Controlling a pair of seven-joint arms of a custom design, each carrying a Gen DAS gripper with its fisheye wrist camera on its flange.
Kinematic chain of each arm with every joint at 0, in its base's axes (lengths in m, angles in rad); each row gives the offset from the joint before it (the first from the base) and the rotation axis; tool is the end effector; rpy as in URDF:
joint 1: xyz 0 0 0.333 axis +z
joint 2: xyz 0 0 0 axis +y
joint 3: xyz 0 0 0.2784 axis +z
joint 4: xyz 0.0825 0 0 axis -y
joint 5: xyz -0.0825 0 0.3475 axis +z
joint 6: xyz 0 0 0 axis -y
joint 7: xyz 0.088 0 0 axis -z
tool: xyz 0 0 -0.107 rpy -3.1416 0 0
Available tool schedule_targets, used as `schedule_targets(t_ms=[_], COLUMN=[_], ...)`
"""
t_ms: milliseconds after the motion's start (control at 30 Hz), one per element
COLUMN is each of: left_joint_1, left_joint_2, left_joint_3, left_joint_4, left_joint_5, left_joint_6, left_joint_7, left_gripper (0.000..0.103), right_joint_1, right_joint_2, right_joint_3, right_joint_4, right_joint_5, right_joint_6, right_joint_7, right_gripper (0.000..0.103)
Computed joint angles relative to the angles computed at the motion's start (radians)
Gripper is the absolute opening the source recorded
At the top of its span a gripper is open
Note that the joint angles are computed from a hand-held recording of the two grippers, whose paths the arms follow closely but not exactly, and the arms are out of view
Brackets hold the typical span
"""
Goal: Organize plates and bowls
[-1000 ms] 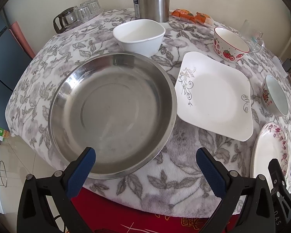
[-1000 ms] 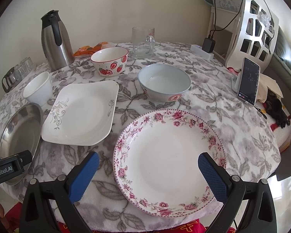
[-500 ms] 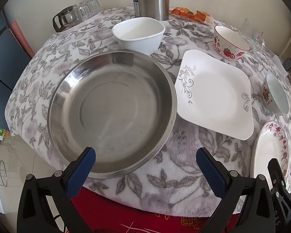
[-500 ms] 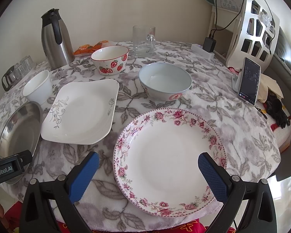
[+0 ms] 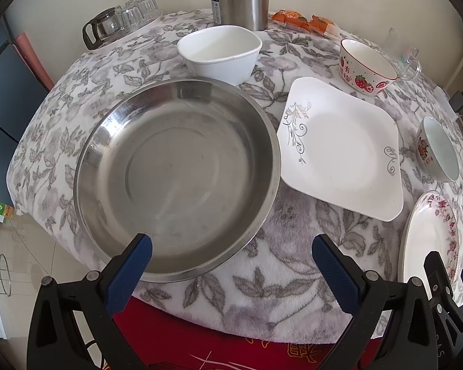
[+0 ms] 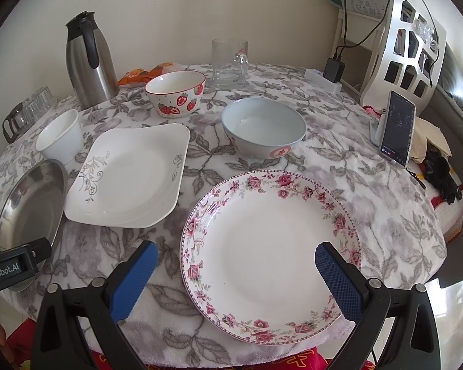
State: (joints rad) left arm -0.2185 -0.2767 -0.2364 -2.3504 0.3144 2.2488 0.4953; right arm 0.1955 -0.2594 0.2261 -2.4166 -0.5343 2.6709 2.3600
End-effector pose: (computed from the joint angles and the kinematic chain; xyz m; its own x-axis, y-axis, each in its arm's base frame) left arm 0.4107 -0.1942 0.4363 0.4378 -0.8979 -0.0448 -0.8484 -0.3962 -0.3510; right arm 0.4225 0.2093 0.4422 0.0331 -0.9963 0.0791 -0.8075 -0.0733 -0.5853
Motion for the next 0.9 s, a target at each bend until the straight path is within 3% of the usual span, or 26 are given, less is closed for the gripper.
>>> schedule_targets(t_ms=[700,900], left_joint_1=[0.002,0.043], left_joint_2=[-0.008,-0.068], left_joint_3=[0.003,0.003], left_joint_4=[-0.009,-0.053], left_joint_5=[-0.002,0.043], left_joint_6=[0.002,-0.018], left_joint_7=[-0.002,-0.11], left_gripper=[0.103,0.103], right_joint_1=[0.006,0.034], right_joint_2=[0.005,0.018], right_joint_3=[0.006,0.002], right_joint_4=[0.006,0.011], right_joint_5=[-0.008,0.018], right_joint_6=[-0.004,0.053], right_joint_7=[0.002,-0.033], right_gripper=[0.103,0.103])
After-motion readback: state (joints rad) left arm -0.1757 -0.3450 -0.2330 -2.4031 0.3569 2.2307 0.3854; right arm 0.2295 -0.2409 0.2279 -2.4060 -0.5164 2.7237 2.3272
